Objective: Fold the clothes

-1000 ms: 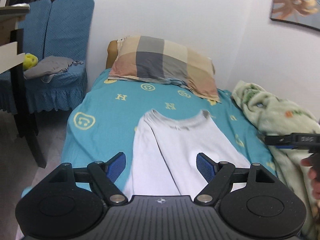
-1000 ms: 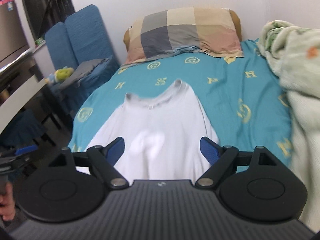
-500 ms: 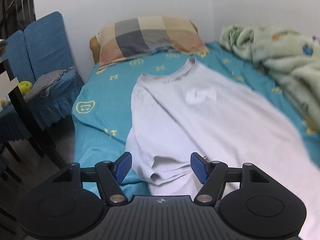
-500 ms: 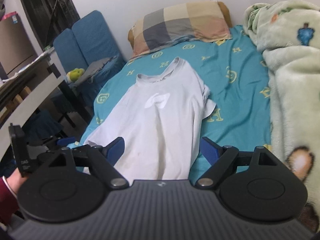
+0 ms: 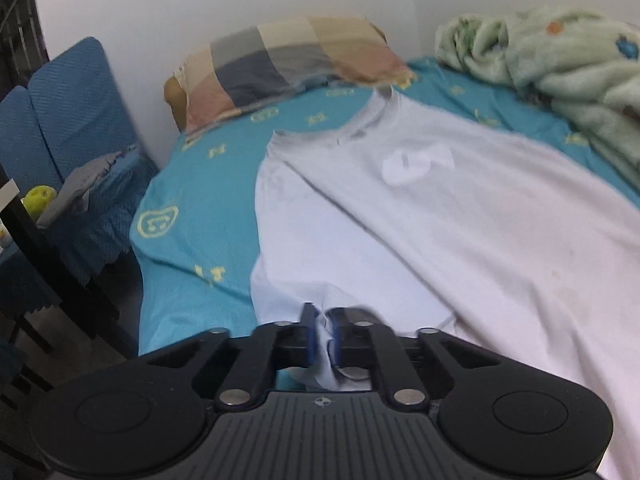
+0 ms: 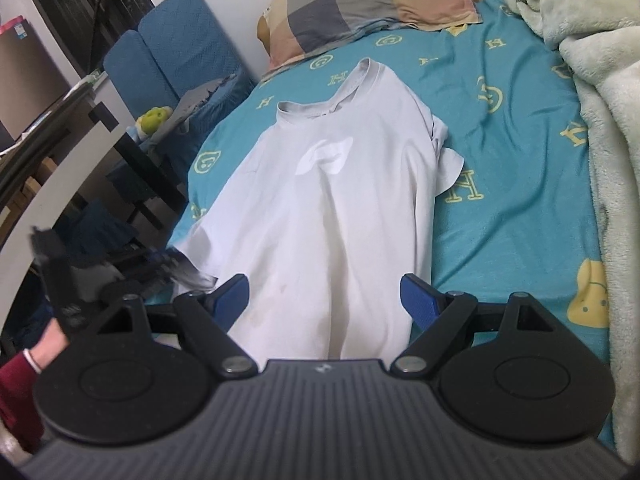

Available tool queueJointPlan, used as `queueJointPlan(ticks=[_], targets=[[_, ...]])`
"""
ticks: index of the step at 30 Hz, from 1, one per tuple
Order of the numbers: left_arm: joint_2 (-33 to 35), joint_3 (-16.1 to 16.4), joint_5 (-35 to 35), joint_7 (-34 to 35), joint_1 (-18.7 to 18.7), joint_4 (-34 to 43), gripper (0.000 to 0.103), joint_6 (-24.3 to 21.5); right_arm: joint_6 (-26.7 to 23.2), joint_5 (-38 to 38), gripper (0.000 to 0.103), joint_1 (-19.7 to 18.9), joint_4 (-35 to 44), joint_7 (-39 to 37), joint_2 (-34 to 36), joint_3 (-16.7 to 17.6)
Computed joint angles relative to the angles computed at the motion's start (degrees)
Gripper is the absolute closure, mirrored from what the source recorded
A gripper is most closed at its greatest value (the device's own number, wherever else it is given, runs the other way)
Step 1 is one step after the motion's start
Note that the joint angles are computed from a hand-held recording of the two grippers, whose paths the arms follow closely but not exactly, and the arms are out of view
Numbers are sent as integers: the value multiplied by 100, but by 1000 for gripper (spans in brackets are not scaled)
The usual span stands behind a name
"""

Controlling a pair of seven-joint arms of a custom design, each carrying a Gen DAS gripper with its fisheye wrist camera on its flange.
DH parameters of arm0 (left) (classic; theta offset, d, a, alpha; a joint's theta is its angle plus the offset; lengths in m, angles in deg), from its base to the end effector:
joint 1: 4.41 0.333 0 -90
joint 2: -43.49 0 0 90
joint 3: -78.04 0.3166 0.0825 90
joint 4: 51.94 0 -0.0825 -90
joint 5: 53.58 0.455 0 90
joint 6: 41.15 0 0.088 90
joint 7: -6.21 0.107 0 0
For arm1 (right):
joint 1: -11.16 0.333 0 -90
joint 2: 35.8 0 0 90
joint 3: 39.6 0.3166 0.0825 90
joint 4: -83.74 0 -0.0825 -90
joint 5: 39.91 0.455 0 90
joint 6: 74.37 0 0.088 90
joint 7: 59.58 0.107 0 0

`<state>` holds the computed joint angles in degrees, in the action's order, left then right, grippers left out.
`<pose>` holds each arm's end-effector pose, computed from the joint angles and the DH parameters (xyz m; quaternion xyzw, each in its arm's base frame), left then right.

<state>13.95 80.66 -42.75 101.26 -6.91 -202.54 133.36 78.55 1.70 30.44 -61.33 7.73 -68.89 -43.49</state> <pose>0.4857 -0.0128 0.4909 -0.5443 0.7079 -0.2738 0.3574 0.4716 0.1078 0.5180 -0.6787 0.5986 -0.0556 0.4218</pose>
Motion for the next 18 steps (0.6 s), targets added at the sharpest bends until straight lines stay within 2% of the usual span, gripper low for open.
queueJointPlan(ticks=[4,6,9,10,14,18], targets=[[-138,457,-451,-275,-266,119,100,628,25,-149,19,-88,12,159,82,93],[-73,833,-699,-534,-461,350,100,808,2,-157,19,-83,24,216,130,81],[246,1318,-1058,-1038,-650,869,100,859,-28,-186,19,-83,92,279,267,95],[445,1365,-1155,-1224,-574,1078,100,800,-28,-193,19,-77,120,279,320,99],[1368,1303,-1574,-1902,-58,1982,101,342,16,-133,19,-23,264,210,568,95],[2120,561,-1379,-3055,1115,2537,100,-194,105,-22,19,9,476,113,906,109]])
